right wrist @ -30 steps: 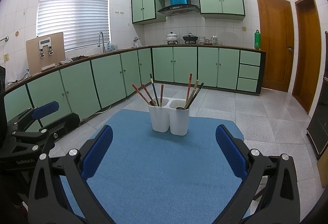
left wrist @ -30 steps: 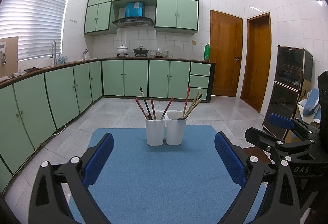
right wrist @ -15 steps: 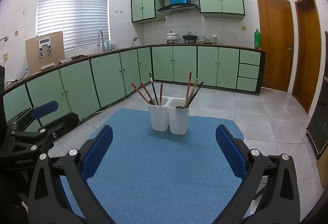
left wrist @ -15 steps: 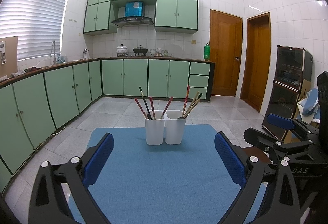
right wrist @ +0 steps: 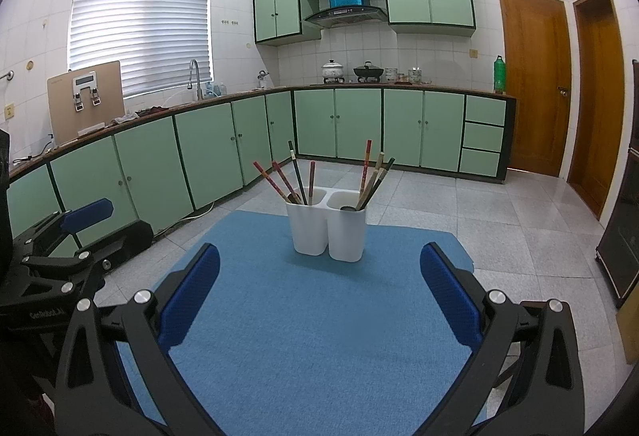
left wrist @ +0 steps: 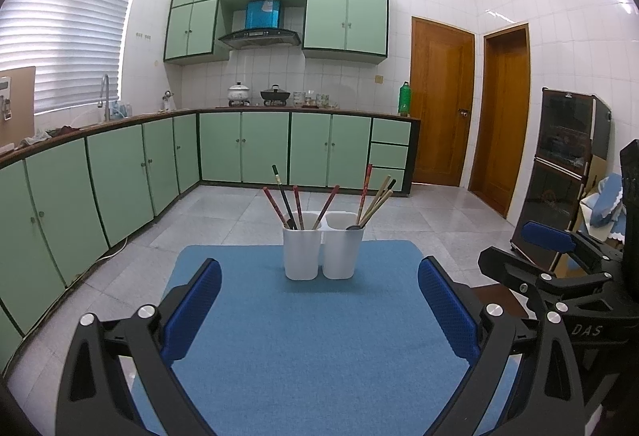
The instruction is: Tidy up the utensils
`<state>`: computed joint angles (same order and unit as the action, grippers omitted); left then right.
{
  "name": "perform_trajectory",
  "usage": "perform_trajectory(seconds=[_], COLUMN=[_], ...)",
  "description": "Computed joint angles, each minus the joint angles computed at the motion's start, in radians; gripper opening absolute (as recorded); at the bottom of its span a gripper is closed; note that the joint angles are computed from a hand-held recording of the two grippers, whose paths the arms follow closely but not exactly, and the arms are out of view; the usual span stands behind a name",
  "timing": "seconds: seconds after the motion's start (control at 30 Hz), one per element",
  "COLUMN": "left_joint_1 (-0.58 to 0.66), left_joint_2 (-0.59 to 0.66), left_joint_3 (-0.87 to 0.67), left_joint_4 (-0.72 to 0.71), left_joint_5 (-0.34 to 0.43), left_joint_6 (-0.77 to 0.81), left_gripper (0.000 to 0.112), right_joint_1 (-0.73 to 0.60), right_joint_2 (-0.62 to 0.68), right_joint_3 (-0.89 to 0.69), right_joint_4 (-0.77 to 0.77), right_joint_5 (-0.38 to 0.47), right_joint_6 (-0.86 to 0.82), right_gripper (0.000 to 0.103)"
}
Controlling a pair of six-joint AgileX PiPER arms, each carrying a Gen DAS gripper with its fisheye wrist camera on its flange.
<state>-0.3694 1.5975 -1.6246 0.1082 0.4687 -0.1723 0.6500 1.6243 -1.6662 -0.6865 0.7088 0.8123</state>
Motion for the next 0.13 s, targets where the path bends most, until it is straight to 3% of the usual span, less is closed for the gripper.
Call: perform_trajectory(seconds=[0.13], left_joint_1=[0.007], left_joint_2=[-0.003], left_joint_3=[-0.001], left_joint_4=[-0.013], left_joint_5=[0.007], left_joint_6=[0.012], left_gripper=[0.097], right_joint_1=[0.000], right_joint_2=[0.000], right_joint_3=[0.000], right_joint_4=[0.001], right_joint_5=[0.000], right_joint_6=[-0.001], right_gripper=[0.097])
